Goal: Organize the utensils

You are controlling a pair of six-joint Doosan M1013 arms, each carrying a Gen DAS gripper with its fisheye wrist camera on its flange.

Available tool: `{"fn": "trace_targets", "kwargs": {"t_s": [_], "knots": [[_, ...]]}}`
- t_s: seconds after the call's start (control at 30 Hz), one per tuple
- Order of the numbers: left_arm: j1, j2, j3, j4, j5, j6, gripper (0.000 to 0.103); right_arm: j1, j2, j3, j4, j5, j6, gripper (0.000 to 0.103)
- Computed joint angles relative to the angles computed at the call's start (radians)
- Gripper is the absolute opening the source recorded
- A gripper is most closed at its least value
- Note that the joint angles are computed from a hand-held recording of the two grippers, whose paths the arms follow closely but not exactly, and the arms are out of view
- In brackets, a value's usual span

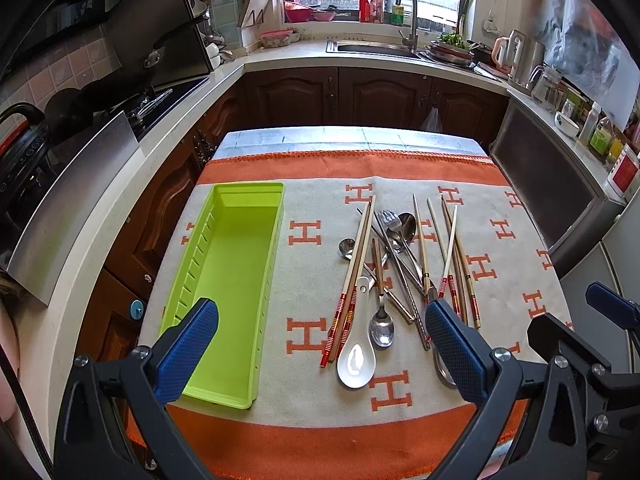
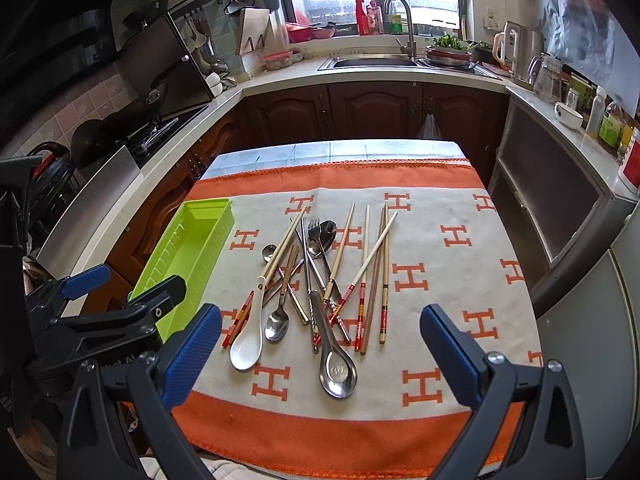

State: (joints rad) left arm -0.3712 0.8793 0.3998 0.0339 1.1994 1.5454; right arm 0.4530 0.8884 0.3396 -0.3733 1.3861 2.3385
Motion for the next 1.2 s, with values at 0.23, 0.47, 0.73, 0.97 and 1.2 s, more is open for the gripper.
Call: {"fn": "trace_targets", "kwargs": {"t_s": [0.23,0.47,0.73,0.97,1.2], "knots": [[0.0,-0.001,0.001,-0.001,0.001,0.0,0.102,-0.001,0.0,0.0,0.001,0.002,0.0,0.1],[-0.002,-0.001,0.004,0.0,0.005,-0.001,0.102,0.0,-0.002,0.009,0.0,-0.004,0.002,0.1],[-0.001,0.0,0.002,-0.001,0.007,0.0,0.102,0.001,-0.002,0.01,0.0,-0.004,0.003,0.1],[-0.001,-0.001,0.003,-0.002,0.005,-0.001,0.102,0.001,0.003,0.003,0.004,0.001,0.002,0.1],[0.0,-0.006,0.016,-0.009,-0.004,0.006,0.102,0.001,0.003,0.003,0.008,0.002,0.003,0.1]]}}
